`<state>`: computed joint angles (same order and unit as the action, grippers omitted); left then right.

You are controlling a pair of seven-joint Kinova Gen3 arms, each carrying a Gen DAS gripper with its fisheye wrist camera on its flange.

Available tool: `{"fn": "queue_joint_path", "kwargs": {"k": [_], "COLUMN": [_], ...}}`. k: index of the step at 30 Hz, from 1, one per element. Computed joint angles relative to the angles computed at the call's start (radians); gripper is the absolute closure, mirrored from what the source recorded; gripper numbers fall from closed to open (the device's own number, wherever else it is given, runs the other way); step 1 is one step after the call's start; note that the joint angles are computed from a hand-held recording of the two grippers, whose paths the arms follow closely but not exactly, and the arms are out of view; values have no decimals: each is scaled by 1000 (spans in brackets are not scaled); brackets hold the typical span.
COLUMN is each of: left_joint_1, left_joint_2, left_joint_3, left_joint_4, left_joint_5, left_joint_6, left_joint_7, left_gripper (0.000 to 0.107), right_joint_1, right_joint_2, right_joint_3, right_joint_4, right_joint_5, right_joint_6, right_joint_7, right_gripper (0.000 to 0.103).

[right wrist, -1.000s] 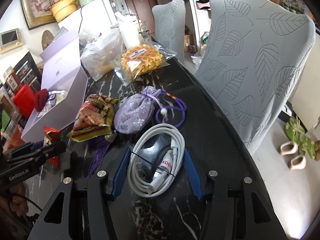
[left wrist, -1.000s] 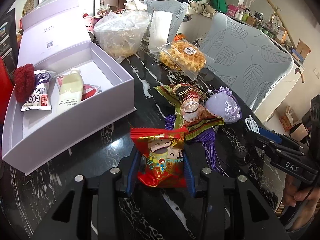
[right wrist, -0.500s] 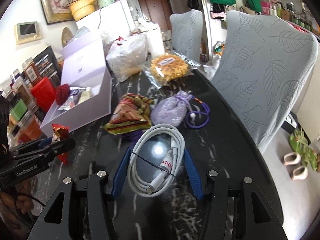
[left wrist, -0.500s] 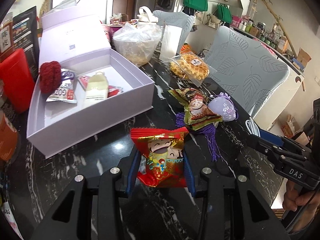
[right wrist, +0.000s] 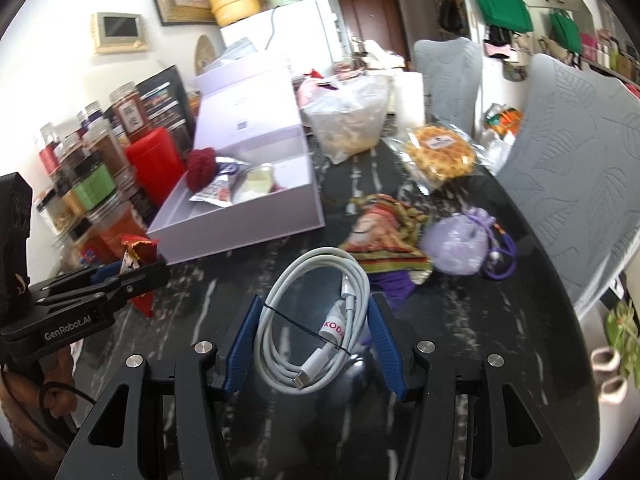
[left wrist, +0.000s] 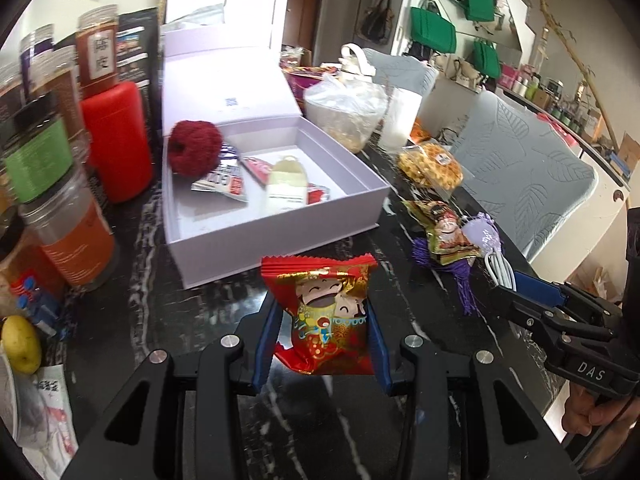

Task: Organize soft objects
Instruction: 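Carry the red snack packet and white cable with both tools toward the lavender box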

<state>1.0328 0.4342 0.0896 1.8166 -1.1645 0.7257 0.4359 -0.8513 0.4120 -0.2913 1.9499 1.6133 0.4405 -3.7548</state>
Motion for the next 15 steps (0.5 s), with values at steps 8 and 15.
{"fn": "queue_joint_path", "kwargs": {"k": [8,15], "left_joint_1": [18,7], "left_joint_2": [-59,-96], "left_joint_3": [32,91], "left_joint_4": [88,134], "left_joint_5": [-19,-7], "left_joint_6": [99,182], "left_joint_7": [125,188], "left_gripper": [68,68], "right_joint_1": [-28,-52], "right_joint_2": [33,49], "right_joint_3": [-8,-14], "right_joint_4": [-70,-109], "right_joint_5": [-6,14], "right_joint_6": [-49,-81], "right_joint_7": [89,118], "right_gripper": [49,49]}}
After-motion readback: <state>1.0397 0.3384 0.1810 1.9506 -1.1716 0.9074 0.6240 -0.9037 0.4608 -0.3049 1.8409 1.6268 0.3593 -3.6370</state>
